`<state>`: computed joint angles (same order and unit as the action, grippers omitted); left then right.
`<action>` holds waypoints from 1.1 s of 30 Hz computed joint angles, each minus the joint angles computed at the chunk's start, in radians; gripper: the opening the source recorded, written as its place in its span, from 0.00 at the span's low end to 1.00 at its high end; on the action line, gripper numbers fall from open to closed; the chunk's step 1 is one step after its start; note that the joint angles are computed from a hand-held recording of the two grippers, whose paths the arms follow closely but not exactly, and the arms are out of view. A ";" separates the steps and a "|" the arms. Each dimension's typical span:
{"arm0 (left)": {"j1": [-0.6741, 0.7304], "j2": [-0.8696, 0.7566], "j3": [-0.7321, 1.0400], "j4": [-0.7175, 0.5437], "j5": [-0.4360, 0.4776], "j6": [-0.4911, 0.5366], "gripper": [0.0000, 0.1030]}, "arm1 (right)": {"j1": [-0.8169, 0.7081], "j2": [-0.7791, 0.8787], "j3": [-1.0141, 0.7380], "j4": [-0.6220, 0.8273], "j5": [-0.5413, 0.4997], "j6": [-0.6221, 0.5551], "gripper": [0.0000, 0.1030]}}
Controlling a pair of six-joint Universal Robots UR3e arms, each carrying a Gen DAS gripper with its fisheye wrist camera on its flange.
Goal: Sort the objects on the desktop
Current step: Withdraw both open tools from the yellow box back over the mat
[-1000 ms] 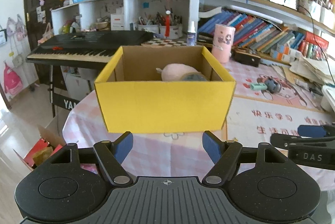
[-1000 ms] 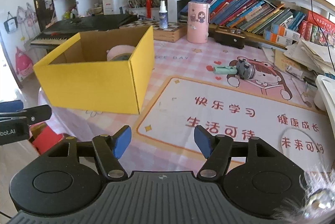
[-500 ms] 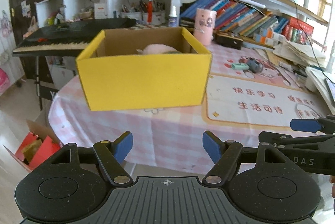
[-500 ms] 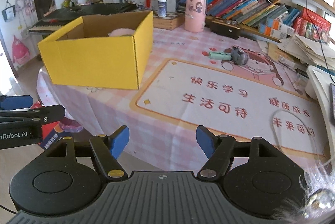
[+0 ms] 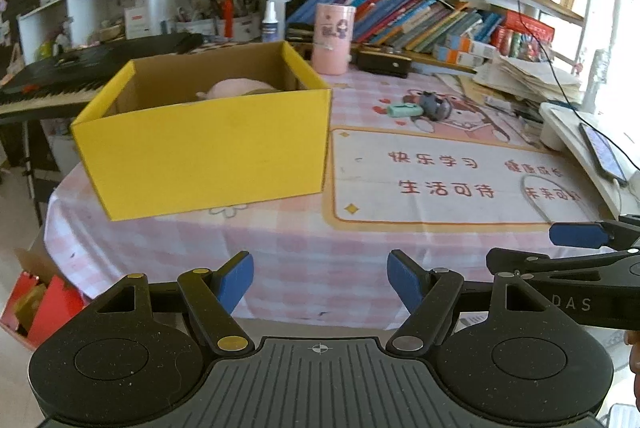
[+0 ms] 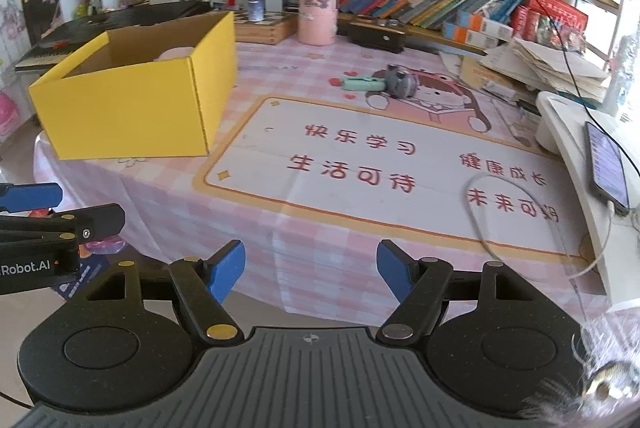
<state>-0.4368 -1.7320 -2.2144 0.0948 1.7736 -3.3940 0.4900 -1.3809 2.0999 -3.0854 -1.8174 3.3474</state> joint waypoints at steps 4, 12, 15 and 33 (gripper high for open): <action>-0.007 -0.023 0.030 -0.007 -0.011 0.009 0.73 | -0.017 -0.012 0.015 0.000 -0.004 0.005 0.69; -0.023 -0.065 0.094 -0.041 -0.015 0.019 0.73 | -0.064 -0.026 0.037 -0.004 0.022 -0.006 0.69; -0.029 -0.084 0.124 -0.054 -0.009 0.016 0.73 | -0.081 -0.025 0.038 -0.003 0.034 -0.015 0.69; -0.066 -0.266 0.407 -0.169 -0.009 0.015 0.73 | -0.238 -0.016 0.029 -0.001 0.127 -0.099 0.69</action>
